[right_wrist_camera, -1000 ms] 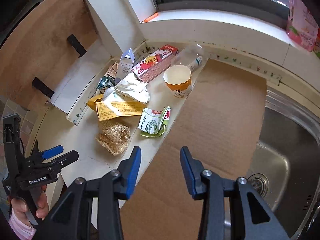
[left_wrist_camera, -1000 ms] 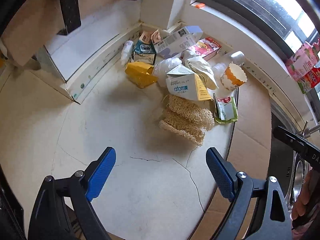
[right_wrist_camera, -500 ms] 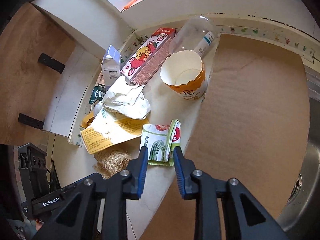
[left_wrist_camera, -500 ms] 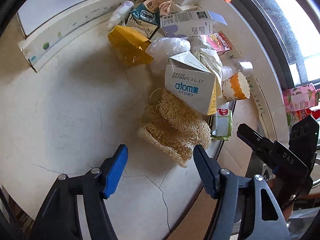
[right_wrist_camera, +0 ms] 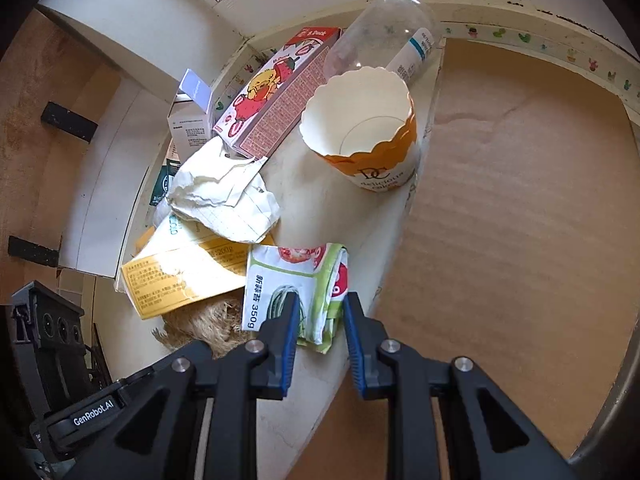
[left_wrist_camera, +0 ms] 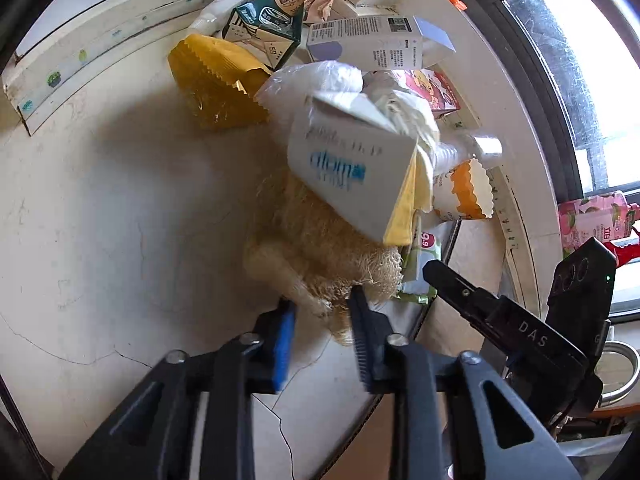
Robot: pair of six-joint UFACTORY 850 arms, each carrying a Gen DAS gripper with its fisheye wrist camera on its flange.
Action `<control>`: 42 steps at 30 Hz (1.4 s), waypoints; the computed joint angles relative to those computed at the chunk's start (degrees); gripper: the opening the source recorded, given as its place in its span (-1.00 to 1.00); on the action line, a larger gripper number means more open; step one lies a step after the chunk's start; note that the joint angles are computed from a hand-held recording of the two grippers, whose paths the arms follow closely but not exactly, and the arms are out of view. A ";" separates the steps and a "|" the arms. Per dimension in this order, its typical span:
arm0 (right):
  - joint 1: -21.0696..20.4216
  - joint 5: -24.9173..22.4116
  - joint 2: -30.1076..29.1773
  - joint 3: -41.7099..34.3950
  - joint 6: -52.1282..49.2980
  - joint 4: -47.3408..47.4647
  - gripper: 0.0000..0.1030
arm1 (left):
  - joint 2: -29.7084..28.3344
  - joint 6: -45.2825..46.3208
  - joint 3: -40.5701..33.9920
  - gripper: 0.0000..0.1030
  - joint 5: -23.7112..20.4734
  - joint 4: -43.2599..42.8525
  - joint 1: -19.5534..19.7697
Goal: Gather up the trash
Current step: 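Grasp the loofah sponge with left tool while right tool grasps the noodle packet, then lift sponge and packet and carry them down over the bin with both tools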
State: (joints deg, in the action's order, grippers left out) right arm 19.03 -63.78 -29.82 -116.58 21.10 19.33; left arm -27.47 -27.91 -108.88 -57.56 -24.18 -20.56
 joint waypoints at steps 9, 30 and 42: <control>0.98 3.22 0.95 1.58 -0.88 0.22 -0.86 | 1.79 -1.54 0.41 -0.81 1.09 6.48 -0.74; 10.83 11.95 26.15 24.30 8.75 -10.05 -0.87 | 21.20 10.64 16.23 -0.83 -0.52 3.88 -1.17; 25.57 11.25 38.34 32.71 33.82 -28.23 -0.87 | 33.51 17.70 22.05 -0.83 -3.88 4.32 -3.51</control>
